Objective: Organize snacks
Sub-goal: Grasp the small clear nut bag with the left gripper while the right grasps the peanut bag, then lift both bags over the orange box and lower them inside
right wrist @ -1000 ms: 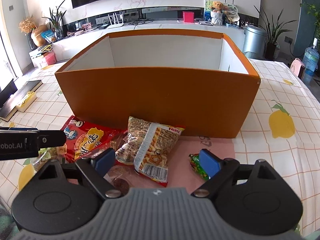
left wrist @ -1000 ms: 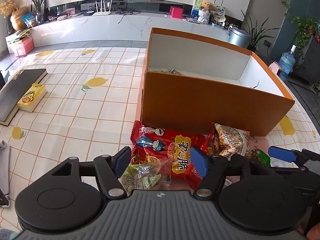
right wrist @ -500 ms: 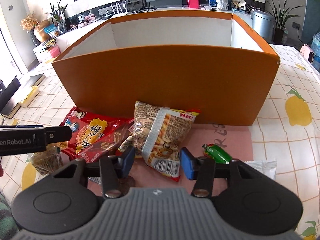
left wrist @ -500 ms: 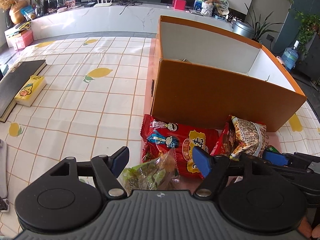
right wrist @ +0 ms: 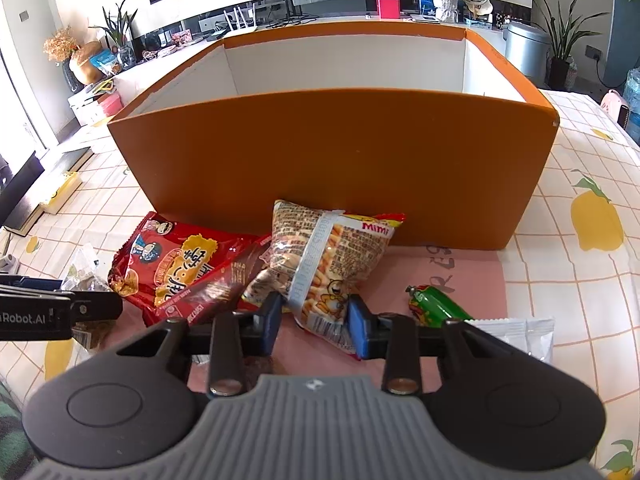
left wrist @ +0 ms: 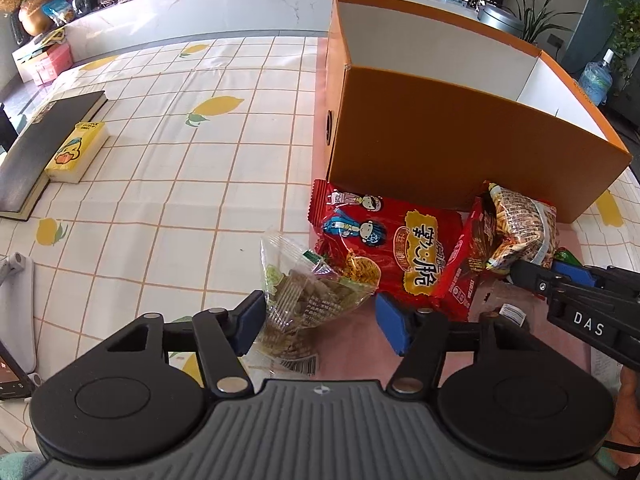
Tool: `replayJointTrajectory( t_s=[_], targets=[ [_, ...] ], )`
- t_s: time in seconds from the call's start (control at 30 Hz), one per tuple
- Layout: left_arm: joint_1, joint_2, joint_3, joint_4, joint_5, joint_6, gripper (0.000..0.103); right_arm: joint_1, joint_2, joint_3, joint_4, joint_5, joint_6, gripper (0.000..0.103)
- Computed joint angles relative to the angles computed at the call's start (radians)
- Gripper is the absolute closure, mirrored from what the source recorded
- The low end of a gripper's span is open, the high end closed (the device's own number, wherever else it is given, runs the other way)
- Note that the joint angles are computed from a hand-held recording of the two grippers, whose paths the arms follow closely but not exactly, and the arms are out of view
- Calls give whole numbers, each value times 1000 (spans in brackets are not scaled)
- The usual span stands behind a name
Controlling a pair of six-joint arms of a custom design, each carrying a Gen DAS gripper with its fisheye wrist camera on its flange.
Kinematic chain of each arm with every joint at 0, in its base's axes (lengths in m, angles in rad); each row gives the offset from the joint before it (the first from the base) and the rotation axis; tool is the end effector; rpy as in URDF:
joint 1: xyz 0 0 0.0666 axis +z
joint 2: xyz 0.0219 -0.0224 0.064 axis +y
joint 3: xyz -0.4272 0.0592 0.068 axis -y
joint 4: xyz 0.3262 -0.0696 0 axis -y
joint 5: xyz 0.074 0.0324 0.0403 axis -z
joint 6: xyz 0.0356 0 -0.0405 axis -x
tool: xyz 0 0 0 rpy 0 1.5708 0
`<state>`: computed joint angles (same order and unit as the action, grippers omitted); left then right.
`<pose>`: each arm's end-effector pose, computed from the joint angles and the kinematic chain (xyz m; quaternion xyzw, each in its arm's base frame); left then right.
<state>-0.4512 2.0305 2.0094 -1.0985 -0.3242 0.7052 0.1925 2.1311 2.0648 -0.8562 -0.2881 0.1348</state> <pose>0.5855 -0.2715 0.3793 -0.1576 0.9496 0.0111 0.2708 0.6824 0.1429 0.3484 -0.1979 0.9181 0.1451 0.3111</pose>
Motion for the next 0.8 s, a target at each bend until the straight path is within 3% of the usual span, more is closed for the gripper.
replayJointTrajectory(
  t_s=[0.33, 0.53, 0.8],
  targets=[
    [-18, 28, 26, -29, -82, -67, 50, 3, -11, -28, 29, 12, 13, 76],
    [-22, 30, 25, -30, -107, -55, 57, 3, -20, -45, 47, 11, 10, 77],
    [-35, 7, 12, -16, -129, -27, 59, 2, -69, -117, 133, 12, 41, 79]
  ],
)
